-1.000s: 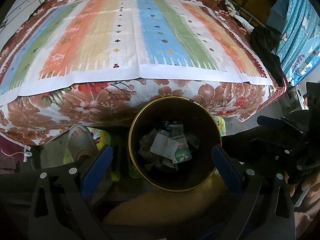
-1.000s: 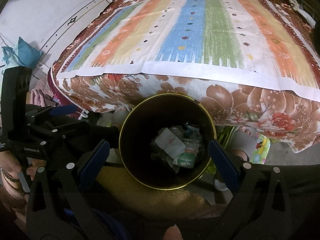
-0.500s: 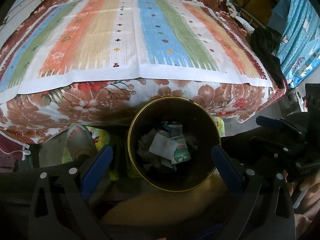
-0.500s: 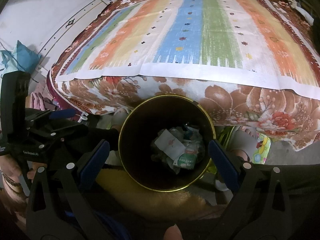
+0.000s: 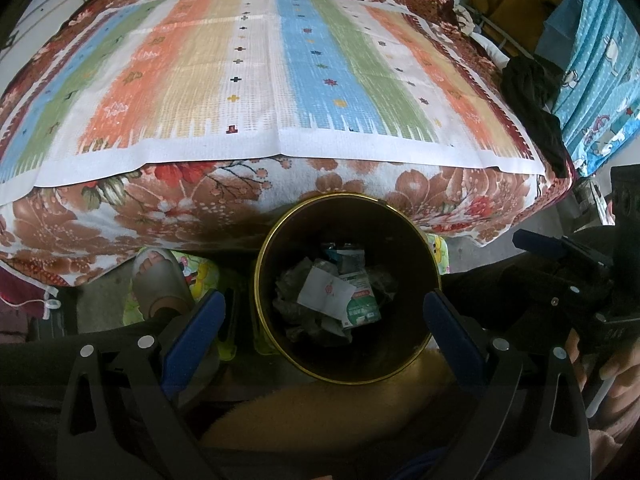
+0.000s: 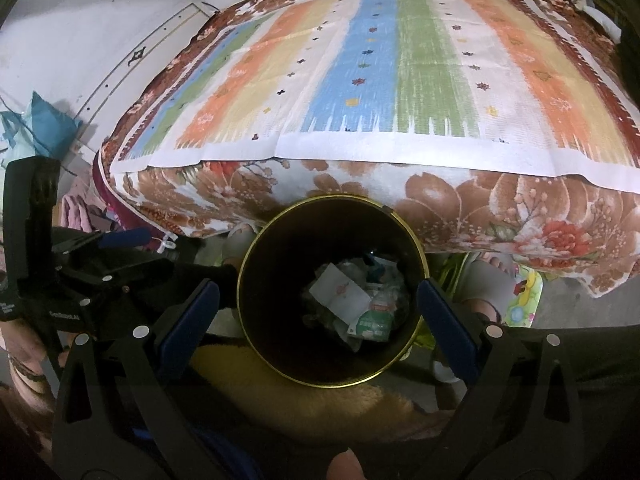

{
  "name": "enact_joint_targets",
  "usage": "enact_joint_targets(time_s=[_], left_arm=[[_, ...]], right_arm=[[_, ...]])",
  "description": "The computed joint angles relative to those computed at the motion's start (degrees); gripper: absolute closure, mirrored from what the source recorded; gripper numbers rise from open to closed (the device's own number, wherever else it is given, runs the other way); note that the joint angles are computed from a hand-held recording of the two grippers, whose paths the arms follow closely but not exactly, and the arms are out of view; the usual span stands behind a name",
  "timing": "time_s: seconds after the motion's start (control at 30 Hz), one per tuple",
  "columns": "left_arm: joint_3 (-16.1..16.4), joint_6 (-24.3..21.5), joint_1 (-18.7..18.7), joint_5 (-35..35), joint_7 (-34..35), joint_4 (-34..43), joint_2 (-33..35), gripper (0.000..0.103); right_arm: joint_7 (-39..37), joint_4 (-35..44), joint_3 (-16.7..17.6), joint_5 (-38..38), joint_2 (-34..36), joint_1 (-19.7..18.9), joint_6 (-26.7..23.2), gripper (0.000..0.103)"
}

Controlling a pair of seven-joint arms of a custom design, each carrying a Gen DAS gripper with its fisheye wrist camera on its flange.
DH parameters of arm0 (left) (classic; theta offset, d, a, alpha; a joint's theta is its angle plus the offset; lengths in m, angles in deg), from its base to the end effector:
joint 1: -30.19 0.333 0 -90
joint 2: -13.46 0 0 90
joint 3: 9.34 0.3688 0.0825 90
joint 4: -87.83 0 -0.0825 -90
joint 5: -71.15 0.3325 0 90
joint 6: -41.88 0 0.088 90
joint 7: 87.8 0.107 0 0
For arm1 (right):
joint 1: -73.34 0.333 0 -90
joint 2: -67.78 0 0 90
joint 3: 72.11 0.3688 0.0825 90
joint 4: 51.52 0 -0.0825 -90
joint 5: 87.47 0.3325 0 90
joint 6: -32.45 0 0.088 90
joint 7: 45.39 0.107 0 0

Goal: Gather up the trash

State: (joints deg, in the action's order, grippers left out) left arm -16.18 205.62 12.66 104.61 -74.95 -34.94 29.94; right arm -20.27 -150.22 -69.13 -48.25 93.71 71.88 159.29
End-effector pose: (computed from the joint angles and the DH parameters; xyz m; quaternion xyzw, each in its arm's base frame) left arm 0.5188 -0.2624 0.4005 -0.8106 0.5336 -0.2192 0.1008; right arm 0.6516 0.0329 0.4109 -0.8777 0.3862 0.0488 0.2794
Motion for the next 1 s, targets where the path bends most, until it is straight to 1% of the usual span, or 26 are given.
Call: enact_joint_targets(time_s=[0.23, 0.7, 0.77, 0.87, 1.0], left_arm=[[-0.1, 0.1, 0.1, -0.3, 0.2, 0.0, 0.1, 0.006], [0.0, 0.6, 0.1, -0.4, -0.1, -0.1, 0.1, 0.006], [0.2, 0.2, -0.3, -0.3, -0.6, 0.4, 0.4, 0.006], [-0.3, 1.1, 0.2, -1.3, 0.0, 0.1, 0.6, 0.006], [0.0, 1.8, 0.1, -2.1, -0.4, -0.1, 0.7, 0.006]], right_arm=[[0.3, 0.4, 0.0, -0.2, 0.2, -0.1, -0.6, 0.009], [-0.4, -0.5, 0.0, -0.2, -0.2, 0.1, 0.1, 0.009], [-0.4, -0.6, 0.0, -0.2, -0.3, 0.1, 0.2, 0.009], [-0.3, -0.5, 0.0, -0.1, -0.3, 0.1, 0.2, 0.009], [-0.4, -0.5, 0.0, -0.2, -0.2, 0.1, 0.1, 0.009]])
